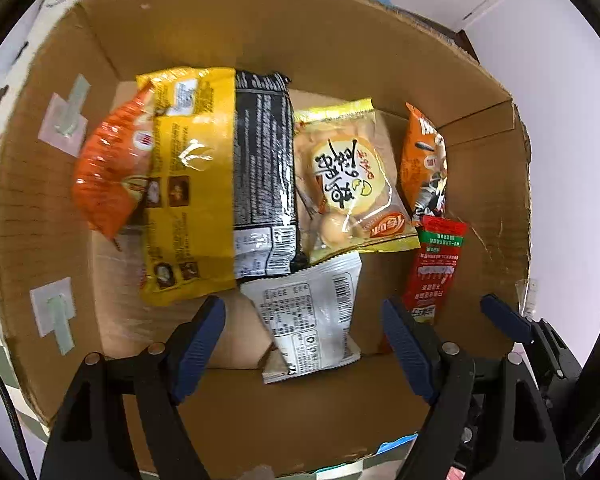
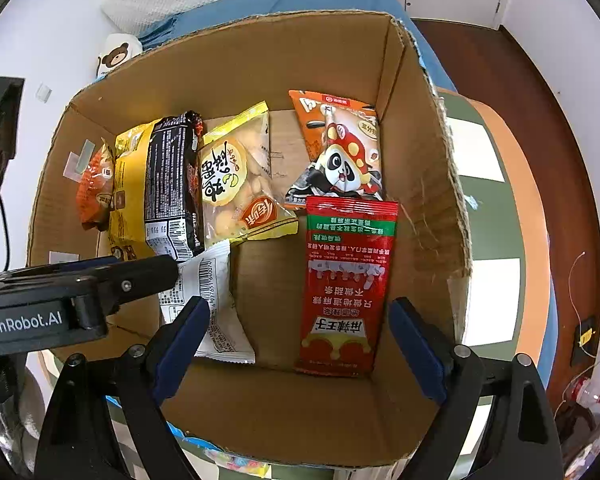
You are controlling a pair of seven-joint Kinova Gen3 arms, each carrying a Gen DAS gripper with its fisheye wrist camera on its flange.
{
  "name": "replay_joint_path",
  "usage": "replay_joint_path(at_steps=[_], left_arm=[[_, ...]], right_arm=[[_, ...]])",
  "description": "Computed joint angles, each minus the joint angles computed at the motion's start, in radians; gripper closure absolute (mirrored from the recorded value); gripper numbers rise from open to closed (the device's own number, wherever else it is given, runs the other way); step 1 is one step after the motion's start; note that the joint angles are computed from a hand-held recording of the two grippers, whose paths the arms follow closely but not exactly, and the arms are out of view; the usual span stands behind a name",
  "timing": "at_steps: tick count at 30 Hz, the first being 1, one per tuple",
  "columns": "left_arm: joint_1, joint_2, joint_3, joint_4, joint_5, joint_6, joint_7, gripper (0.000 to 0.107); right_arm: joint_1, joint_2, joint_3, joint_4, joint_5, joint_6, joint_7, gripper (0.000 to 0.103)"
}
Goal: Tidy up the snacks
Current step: 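Carry both packets into the box, open both tools and withdraw, then grasp the yellow panda bag with the left tool while the right grasps the white packet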
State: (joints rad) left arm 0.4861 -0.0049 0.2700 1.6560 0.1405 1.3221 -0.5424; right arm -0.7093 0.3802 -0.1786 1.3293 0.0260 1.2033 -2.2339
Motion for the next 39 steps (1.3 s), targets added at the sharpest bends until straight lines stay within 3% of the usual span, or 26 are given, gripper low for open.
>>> replay_joint_path(at_steps=[16,22,31,39], left_arm=[[0.118,-0.104,0.167,-0.105,-0.322,0.236,0.276,0.028],[0.169,-0.086,0.231,-0.145,-0.427,0.292,0.377,0.028],[0.314,-0.055,0.328,-0.238,-0.588,0.460,0.534,0.028],[0.465,-0.027,0.344,-0.297,-0.661,0.549,0.652,0.028]], right_arm=[[-0.099,-0.129,-0.011,0.071,0.199,-0.006,-0.189,0.010],[-0.132,-0.195,-0.043,0.078,0.283,0.018,-0.260,0.010],[-0.184,-0.280,-0.116,0.085,0.406,0.070,-0.366,0.010],[-0.197,-0.357,-0.187,0.105,0.427,0.101,-0.452,0.010]])
